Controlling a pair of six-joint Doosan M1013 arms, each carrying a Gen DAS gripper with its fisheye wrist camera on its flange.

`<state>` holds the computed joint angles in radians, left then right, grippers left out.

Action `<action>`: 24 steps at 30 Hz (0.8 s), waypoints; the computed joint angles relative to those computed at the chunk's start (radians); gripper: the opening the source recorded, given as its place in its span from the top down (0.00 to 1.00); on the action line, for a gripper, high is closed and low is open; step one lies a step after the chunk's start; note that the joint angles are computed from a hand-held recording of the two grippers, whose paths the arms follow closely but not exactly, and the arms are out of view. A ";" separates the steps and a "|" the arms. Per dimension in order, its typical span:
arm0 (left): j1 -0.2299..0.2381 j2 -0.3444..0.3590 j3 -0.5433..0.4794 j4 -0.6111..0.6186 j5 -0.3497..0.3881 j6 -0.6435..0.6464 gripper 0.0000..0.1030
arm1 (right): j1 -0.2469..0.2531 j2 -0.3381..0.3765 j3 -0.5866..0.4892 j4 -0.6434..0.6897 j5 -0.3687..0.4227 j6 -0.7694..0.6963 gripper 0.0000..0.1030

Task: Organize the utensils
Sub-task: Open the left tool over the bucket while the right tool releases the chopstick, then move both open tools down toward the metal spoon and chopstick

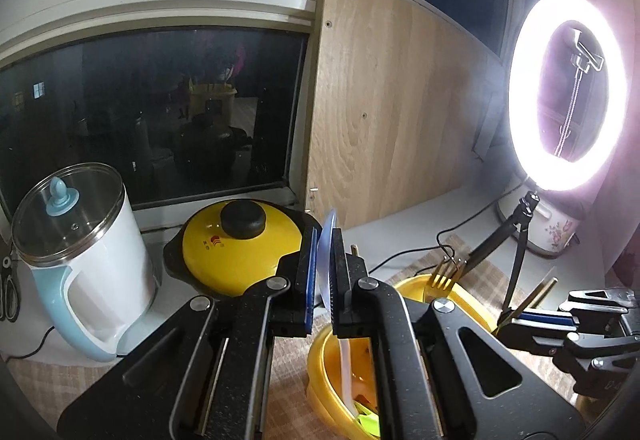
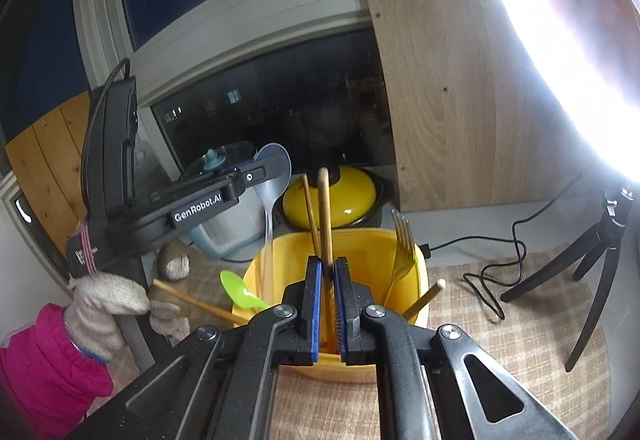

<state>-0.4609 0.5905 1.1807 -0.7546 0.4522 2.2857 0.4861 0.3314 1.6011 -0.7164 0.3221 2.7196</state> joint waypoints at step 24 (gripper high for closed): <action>-0.017 -0.183 0.226 0.173 -0.197 -0.163 0.68 | -0.003 -0.126 0.166 -0.317 -0.137 0.318 0.15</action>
<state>-0.4783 0.4076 1.4063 -0.5813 0.2547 2.1228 0.4834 0.2053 1.7671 -1.0334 0.1852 3.0378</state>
